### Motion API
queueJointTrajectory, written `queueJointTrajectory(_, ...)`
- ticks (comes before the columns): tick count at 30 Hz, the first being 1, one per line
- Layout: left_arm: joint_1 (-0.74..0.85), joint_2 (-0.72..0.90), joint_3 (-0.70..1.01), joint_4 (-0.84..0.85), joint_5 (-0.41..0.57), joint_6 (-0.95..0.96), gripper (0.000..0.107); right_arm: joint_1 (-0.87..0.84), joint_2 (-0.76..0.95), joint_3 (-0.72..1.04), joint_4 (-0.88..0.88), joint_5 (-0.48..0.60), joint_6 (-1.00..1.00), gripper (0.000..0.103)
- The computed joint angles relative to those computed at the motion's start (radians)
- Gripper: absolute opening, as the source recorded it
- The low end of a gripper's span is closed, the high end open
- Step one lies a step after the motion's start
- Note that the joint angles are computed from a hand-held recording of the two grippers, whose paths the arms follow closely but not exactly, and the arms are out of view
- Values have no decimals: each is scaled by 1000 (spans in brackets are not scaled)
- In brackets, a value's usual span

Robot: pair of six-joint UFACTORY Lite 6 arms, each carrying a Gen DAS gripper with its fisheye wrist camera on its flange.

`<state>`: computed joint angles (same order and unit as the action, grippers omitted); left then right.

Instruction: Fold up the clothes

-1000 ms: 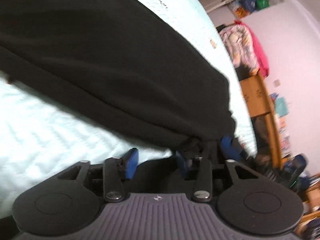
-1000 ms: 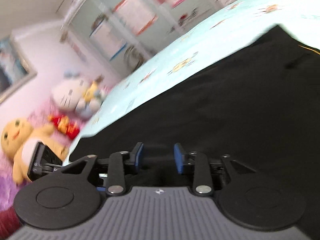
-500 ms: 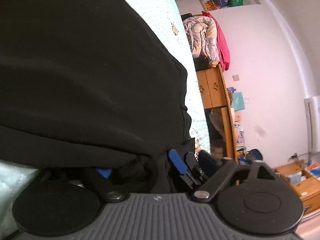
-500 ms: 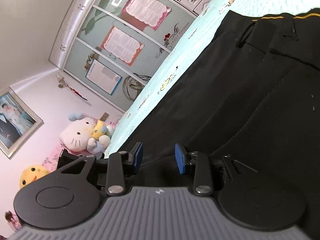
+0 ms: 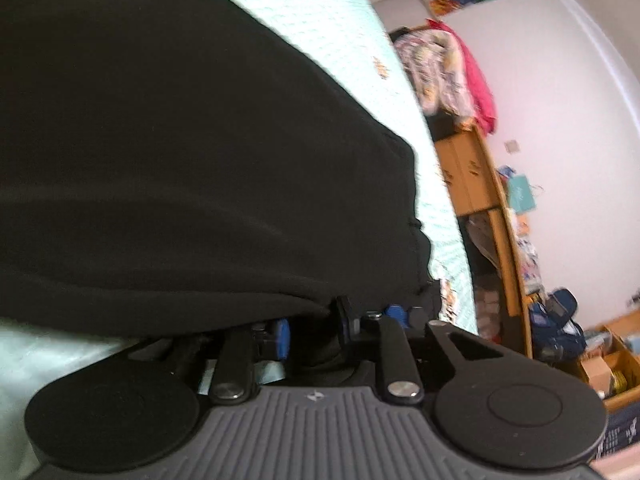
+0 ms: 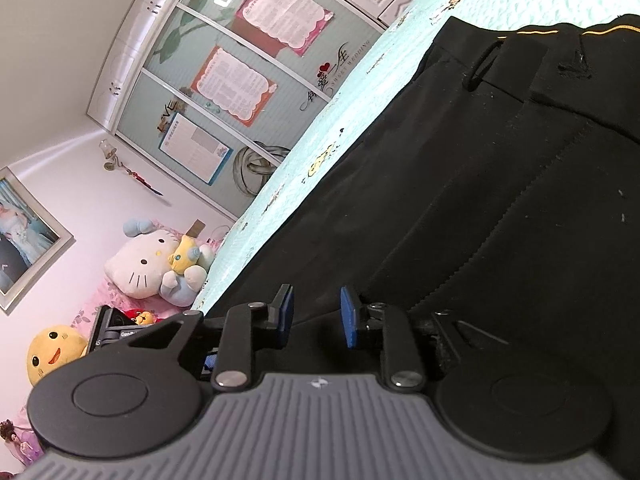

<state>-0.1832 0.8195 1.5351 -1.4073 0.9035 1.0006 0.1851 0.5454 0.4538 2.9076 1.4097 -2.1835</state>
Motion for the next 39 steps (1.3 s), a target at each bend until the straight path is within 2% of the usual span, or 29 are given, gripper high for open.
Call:
queueJointTrajectory(1, 14, -22, -33, 5, -3, 5, 42, -1, 0, 0, -1, 0, 1, 25)
queueJointTrajectory(7, 169, -244, -333, -48, -52, 114, 45, 48, 3, 7, 53, -13, -3, 25)
queueJointTrajectory(10, 273, -382, -513, -78, -13, 202, 48, 74, -40, -5, 92, -62, -32, 26)
queueJointTrajectory(13, 381, -509, -664, -67, 38, 270, 50, 147, -138, -44, 171, -122, -115, 34)
queueJointTrajectory(15, 411, -588, -749, -49, 28, 338, 51, 227, -215, -71, 200, -120, -150, 34)
queueJointTrajectory(17, 445, -648, -819, -37, 19, 401, 51, 281, -239, -35, 148, -163, -108, 34)
queueJointTrajectory(19, 477, -641, -858, -59, 10, 461, 50, 358, -222, 76, 122, -321, -135, 33)
queueJointTrajectory(22, 552, -607, -868, -57, 52, 499, 47, 431, -108, 295, 153, -631, -207, 31)
queueJointTrajectory(23, 579, -604, -862, -38, 68, 498, 48, 437, -71, 342, 157, -691, -220, 25)
queueJointTrajectory(26, 643, -618, -854, 3, 116, 496, 51, 437, -125, 341, 176, -764, -196, 27)
queueJointTrajectory(30, 705, -638, -846, 17, 145, 458, 57, 424, -191, 283, 78, -672, -111, 29)
queueJointTrajectory(32, 724, -645, -839, 16, 124, 432, 64, 427, -162, 347, 86, -766, -142, 34)
queueJointTrajectory(34, 742, -634, -823, 17, 61, 418, 64, 427, -95, 469, 57, -960, -150, 31)
queueJointTrajectory(35, 768, -610, -808, 27, 60, 414, 63, 434, -103, 493, 56, -1008, -161, 33)
queueJointTrajectory(36, 794, -586, -791, 38, 57, 409, 62, 440, -112, 506, 54, -1037, -173, 33)
queueJointTrajectory(39, 873, -597, -790, 31, 69, 425, 61, 435, -155, 524, -76, -1024, -65, 33)
